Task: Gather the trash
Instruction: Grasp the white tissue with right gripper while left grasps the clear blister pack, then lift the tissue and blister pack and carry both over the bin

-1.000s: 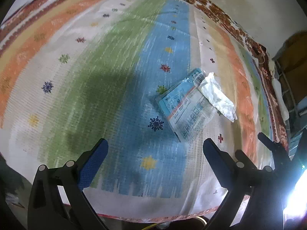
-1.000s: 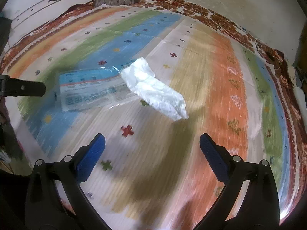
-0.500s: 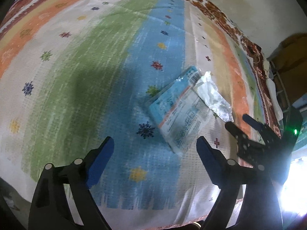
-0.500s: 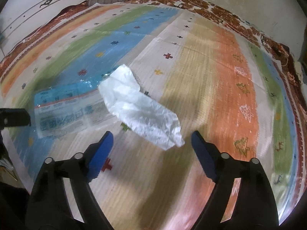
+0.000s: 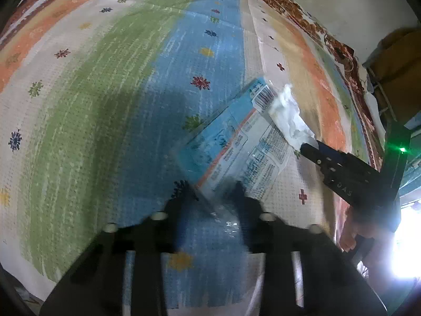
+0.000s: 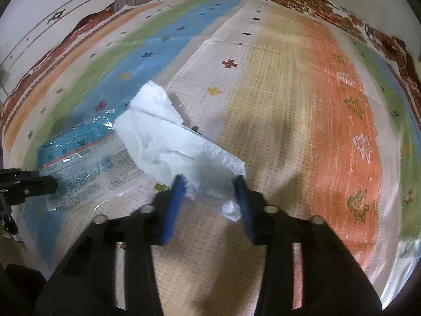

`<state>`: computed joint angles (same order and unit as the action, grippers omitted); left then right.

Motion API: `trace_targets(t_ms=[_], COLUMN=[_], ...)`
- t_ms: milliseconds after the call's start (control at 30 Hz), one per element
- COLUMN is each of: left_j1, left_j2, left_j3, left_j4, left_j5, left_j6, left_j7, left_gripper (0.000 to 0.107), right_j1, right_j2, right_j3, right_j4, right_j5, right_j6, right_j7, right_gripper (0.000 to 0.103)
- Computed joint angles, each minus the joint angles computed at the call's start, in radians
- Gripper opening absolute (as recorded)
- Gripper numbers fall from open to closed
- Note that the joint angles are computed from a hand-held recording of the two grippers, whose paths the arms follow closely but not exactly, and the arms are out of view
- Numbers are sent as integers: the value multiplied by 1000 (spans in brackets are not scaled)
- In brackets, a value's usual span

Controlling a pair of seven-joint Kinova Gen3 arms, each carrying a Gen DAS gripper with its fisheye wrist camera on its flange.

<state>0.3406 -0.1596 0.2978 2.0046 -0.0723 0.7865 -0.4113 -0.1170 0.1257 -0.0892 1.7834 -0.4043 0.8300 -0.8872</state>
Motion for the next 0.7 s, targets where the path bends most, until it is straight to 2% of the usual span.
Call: trace_targets(t_ms=[67,133,333,433,500,700], left_j1=[1,-3,-17,-22,-15,0], left_j2=[-6,-12,-60,-59,-58,-92], left_j3=[-6,6,17,77,92,110], left_j4=[-1,-18,-61,-125,-154,-198], left_j5=[6,-13,-18,-90,-110,-97], left_j6=[-4,22,67,151,192,252], left_j7=[-16,-2,15,32,36,49], left_gripper=[7,3,1,1,1,1], right_j1=[-1,-7,-11,-19,-19,-23], right_j2=[3,2,-68,-129,-159,-233], right_j3=[2,3,13,21,34,62], right_j4=[-6,-13,-15,1,4,17], right_j5=[5,25,55,78,81,77], right_j6=[11,22,72,93,113,165], right_j7=[-9,-31,-77,-82,-91,-107], right_gripper=[12,8,6,6,6,6])
